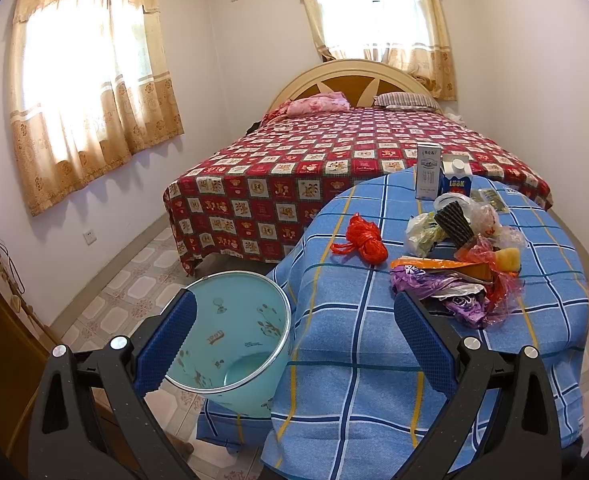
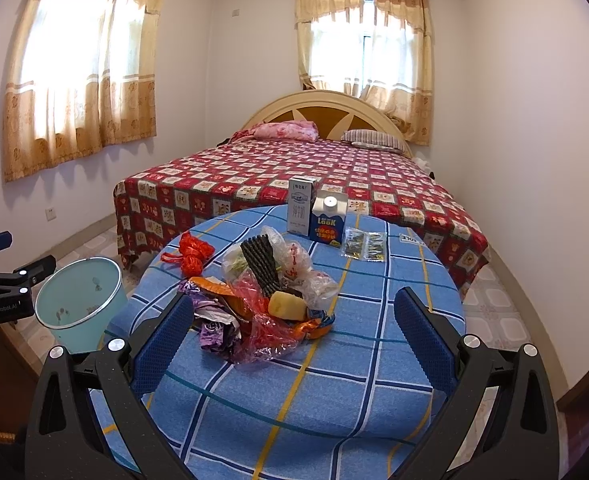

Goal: Collect trash

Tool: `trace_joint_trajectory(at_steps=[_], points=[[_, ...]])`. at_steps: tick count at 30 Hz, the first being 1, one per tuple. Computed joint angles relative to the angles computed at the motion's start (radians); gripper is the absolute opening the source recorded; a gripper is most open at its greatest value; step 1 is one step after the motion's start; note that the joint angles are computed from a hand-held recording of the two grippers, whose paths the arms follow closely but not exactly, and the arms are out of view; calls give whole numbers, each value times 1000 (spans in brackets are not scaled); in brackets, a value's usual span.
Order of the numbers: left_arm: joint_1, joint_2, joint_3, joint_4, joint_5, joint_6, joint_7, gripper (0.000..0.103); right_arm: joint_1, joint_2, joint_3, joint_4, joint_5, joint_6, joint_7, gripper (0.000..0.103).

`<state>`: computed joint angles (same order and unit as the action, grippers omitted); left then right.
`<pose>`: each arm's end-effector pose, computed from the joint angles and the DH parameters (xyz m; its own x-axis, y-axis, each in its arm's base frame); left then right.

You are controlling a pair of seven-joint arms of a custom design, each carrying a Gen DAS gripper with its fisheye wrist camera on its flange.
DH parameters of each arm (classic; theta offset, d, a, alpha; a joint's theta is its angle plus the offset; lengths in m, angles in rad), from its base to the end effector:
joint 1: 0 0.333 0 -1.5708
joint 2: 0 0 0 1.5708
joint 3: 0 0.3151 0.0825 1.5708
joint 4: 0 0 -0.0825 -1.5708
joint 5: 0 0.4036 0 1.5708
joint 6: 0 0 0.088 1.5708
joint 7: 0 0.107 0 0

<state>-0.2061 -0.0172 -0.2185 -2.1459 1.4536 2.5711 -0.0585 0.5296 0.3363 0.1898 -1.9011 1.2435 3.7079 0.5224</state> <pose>0.5225 -0.2544 0.4343 0.1514 -0.9761 -0.1561 -0.5183 0.0561 -0.8534 0.5476 0.2979 0.4206 0.1690 -0.9846 0.0448 -0.4004 -0.1101 -0.9097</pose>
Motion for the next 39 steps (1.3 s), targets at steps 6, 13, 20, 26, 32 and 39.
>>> trace_joint_trajectory(at_steps=[6,13,20,26,32,39], points=[[0,0,0,0,1,0,0,97,1,0,0,0,0,-1,-2,98],[1,-2,1,-1,0,-1,1,97,1,-1,0,0,2,0,-2,98],[3,-3,1,-1,-2,1,3,97,1,-1,-1,-2,-4,1,3,98],[3,-3,0,-1,-1,0,2,97,1,0,-1,0,0,1,0,98],[4,-3,2,-2,-2,0,4,97,2,7,0,8,9,5,-9,98],[1,64,11,38,-29,-13,35,97,-3,63,-7,56,35,41,-43,98]])
